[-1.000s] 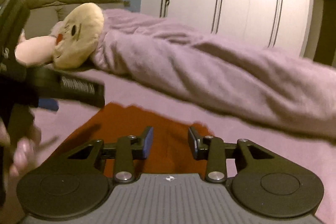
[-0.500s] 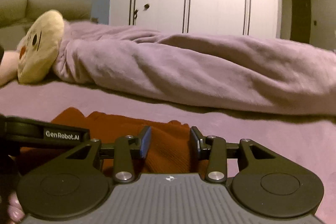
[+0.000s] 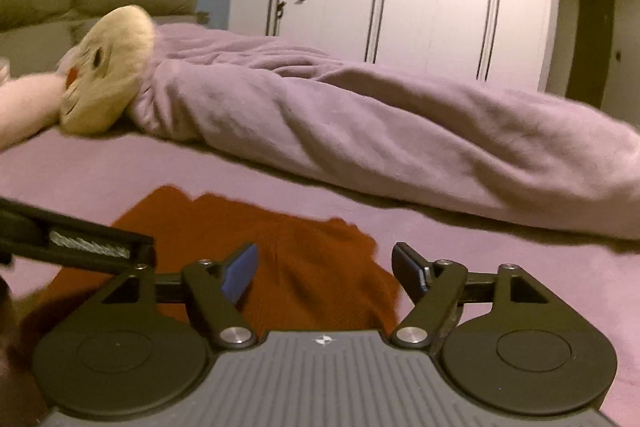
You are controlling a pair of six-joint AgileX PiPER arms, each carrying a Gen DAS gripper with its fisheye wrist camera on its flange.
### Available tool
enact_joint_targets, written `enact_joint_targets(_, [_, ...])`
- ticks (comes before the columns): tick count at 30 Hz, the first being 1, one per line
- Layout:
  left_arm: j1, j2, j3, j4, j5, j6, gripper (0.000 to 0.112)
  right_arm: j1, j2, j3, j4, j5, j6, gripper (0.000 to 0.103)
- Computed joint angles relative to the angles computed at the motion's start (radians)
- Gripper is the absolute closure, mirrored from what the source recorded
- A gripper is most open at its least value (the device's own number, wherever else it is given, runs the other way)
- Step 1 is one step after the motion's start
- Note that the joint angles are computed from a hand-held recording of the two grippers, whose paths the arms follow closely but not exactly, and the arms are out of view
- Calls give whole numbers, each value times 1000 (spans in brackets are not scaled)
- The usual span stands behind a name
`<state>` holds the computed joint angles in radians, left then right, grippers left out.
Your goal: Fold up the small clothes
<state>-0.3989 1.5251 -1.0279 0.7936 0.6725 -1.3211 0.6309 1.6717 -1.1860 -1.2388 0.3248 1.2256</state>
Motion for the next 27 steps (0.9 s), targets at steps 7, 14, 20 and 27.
enact_joint_targets(7, [1, -65, 38, -181, 19, 103, 10, 43, -160, 175, 153, 127, -192, 27])
enact_joint_targets(14, [2, -50, -3, -229, 85, 188, 9, -1, -119, 122, 356, 144, -409, 13])
enact_joint_targets(20, [-10, -71, -6, -238, 141, 217, 9, 14, -135, 106, 412, 204, -516, 13])
enact_joint_targets(27, [-93, -134, 36, -238, 255, 209, 9, 46, -142, -9, 706, 508, -807, 11])
